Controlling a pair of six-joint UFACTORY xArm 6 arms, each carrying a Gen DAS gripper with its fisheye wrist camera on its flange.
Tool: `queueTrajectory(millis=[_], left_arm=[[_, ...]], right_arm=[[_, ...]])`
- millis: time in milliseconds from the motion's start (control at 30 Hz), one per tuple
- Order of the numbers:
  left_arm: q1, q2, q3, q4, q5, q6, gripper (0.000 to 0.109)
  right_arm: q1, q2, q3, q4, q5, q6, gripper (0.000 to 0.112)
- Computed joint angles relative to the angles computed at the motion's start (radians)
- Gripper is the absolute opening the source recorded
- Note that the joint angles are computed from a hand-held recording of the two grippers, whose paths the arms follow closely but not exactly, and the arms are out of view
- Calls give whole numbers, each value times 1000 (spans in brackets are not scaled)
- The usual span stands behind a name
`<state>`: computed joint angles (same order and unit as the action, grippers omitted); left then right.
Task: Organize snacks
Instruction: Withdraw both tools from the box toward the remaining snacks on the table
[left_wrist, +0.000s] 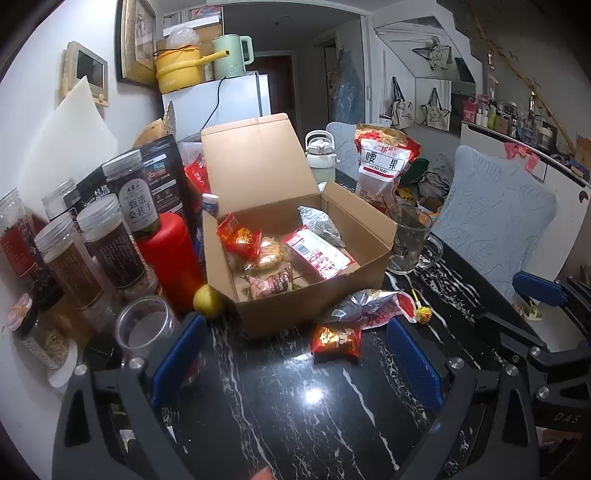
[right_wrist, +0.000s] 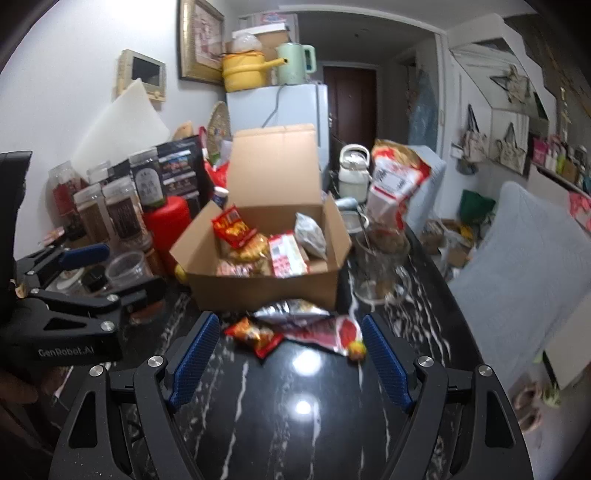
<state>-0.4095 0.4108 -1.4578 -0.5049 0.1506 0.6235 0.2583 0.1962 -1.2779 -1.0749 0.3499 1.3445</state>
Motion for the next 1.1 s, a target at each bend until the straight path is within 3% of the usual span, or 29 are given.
queueTrajectory(millis=[333,533,867,1100], left_arm=[[-13,40,-21,-113,79,98,100],[-16,99,-65,-68,121,31,100],[-16,242,-202,-55,195,-39,100],[-14,363,-356,50,255,-141,100]], right_arm=[[-20,-26,86,-35,-14,100,80],[-36,-9,104,-42,-18,124,80],[-90,69,96,52,-89,31,80],[-131,137,66,179,-141,-96,80]])
